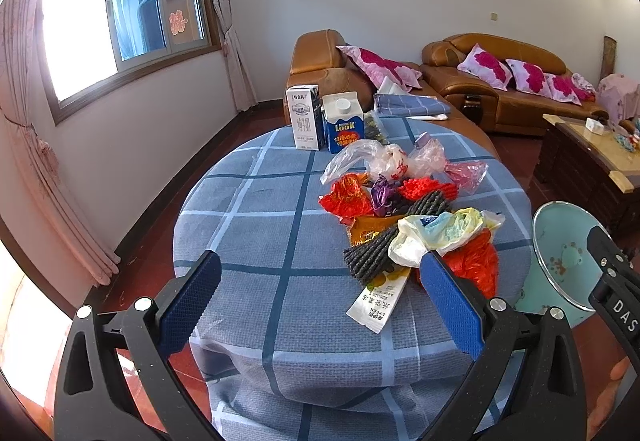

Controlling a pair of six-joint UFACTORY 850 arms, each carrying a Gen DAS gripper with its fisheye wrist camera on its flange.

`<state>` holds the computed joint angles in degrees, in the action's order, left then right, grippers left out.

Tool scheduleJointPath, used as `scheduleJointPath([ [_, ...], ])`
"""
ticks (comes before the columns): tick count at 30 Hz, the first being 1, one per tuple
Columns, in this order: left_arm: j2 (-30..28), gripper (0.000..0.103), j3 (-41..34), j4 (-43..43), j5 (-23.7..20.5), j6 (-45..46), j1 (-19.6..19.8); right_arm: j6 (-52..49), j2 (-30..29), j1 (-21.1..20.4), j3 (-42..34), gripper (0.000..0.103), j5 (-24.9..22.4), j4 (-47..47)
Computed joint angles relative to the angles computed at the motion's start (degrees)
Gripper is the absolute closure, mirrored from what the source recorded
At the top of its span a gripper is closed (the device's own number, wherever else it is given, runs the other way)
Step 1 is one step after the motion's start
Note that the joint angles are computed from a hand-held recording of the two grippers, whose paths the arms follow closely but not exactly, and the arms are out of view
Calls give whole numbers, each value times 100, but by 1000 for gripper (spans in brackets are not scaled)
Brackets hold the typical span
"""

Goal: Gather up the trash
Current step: 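Grasp the red mesh bag from the trash pile with the right gripper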

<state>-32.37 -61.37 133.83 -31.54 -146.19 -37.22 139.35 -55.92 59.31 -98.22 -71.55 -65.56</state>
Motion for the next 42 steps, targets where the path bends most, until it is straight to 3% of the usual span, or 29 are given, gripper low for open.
scheduleJointPath([
  [10, -334, 6, -211, 571, 330, -670, 391, 36, 23, -70, 193, 8, 269, -141],
  [13, -519, 6, -350, 681, 452, -853, 555, 50, 37, -132, 287, 21, 643, -311],
  [21, -824, 6, -638, 809, 848, -691, 666, -229, -147, -351, 121, 23, 1914, -1068],
  [25, -846, 6, -683, 1536, 916, -1306, 708, -678, -401, -600, -233, 25, 2659, -986],
  [27, -811, 6, -673, 1989, 904, -1664, 715, -719, -484, -691, -313, 35, 2960, -974],
  [29, -797, 6, -664, 2380, 778, -1969, 711, -669, -501, -792, -293, 58, 3352, -1046],
  [30, -788, 6, -657, 2497, 690, -2021, 684, -546, -465, -819, -214, 74, 3484, -1167],
  [33, -789, 6, -724, 2658, 699, -1996, 607, -308, -341, -836, -34, 87, 3526, -1426],
  [39, -839, 6, -942, 2748, 1029, -1794, 452, -689, -160, -787, 156, 93, 2959, -1227],
  [42, -870, 6, -1053, 3280, 1234, -2191, 389, -388, 44, -779, 448, 95, 2792, -1434],
])
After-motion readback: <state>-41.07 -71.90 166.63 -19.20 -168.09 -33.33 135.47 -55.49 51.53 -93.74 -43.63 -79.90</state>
